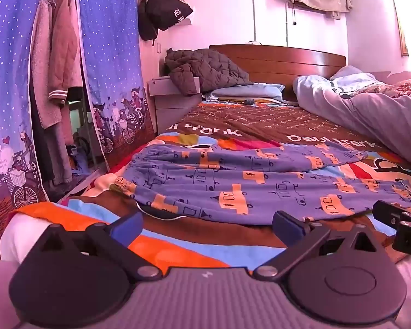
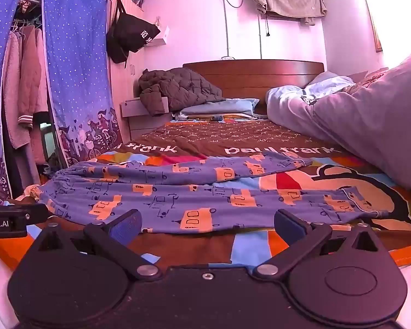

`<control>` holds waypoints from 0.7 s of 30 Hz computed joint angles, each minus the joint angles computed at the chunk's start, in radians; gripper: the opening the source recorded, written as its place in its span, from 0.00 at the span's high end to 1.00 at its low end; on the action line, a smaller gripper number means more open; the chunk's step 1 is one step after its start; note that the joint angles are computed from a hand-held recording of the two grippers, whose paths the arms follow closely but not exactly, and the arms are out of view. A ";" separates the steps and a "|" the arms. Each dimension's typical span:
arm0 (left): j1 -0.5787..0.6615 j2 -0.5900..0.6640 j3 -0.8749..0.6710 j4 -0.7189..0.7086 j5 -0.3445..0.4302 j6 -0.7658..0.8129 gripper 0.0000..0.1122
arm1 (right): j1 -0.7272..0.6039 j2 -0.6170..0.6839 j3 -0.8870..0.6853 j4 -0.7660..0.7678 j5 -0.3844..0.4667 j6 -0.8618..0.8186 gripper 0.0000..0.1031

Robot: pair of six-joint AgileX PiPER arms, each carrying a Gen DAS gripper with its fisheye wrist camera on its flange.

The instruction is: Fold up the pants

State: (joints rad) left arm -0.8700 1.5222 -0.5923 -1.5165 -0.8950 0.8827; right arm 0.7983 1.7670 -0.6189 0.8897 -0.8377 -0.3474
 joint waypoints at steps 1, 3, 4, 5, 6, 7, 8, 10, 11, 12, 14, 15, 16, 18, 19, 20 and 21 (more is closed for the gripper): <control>0.001 0.001 0.001 0.005 -0.001 -0.004 0.08 | 0.001 0.001 0.001 -0.003 -0.005 0.004 0.01; 0.001 0.005 0.001 0.011 -0.005 -0.011 0.08 | 0.002 0.002 0.002 -0.005 -0.010 0.004 0.01; 0.000 0.007 0.002 0.015 -0.008 -0.015 0.08 | 0.002 0.001 0.001 -0.002 -0.006 0.002 0.01; -0.002 0.009 0.002 0.016 -0.012 -0.017 0.08 | 0.002 -0.001 0.001 0.000 -0.003 0.001 0.01; -0.004 0.010 0.002 0.016 -0.017 -0.020 0.08 | 0.003 -0.004 0.001 0.001 0.001 -0.001 0.01; -0.007 0.011 0.004 0.017 -0.022 -0.025 0.08 | 0.004 -0.006 0.001 0.001 0.004 -0.003 0.01; -0.012 0.011 0.005 0.017 -0.027 -0.030 0.08 | 0.005 -0.017 0.006 0.003 0.008 -0.009 0.01; -0.010 0.019 -0.007 -0.007 -0.012 -0.021 0.08 | 0.014 -0.025 0.011 0.008 0.010 -0.014 0.01; -0.016 0.018 -0.006 -0.012 -0.018 -0.022 0.08 | 0.001 -0.016 0.006 -0.012 0.014 -0.003 0.01; -0.020 0.021 -0.007 -0.014 -0.023 -0.024 0.08 | -0.008 -0.010 0.006 -0.028 0.014 0.007 0.01; 0.004 0.001 0.001 -0.006 0.001 -0.015 0.08 | -0.001 -0.013 0.009 -0.022 0.009 0.000 0.01; 0.003 0.000 0.001 -0.006 0.001 -0.014 0.08 | 0.000 -0.013 0.009 -0.020 0.008 -0.001 0.01; 0.004 0.000 0.001 -0.007 0.003 -0.013 0.08 | 0.004 -0.011 0.007 -0.014 0.007 -0.003 0.01; 0.005 0.000 0.000 -0.008 0.004 -0.009 0.08 | 0.002 -0.006 0.003 -0.012 0.006 -0.005 0.01; 0.005 -0.002 0.000 -0.009 0.006 -0.007 0.08 | 0.003 -0.005 0.002 -0.010 0.007 -0.004 0.01; 0.007 -0.003 0.000 -0.009 0.008 -0.006 0.08 | 0.002 -0.005 0.001 -0.008 0.010 -0.004 0.01; 0.007 -0.004 0.000 -0.010 0.008 -0.005 0.08 | 0.002 -0.005 0.001 -0.008 0.010 -0.003 0.01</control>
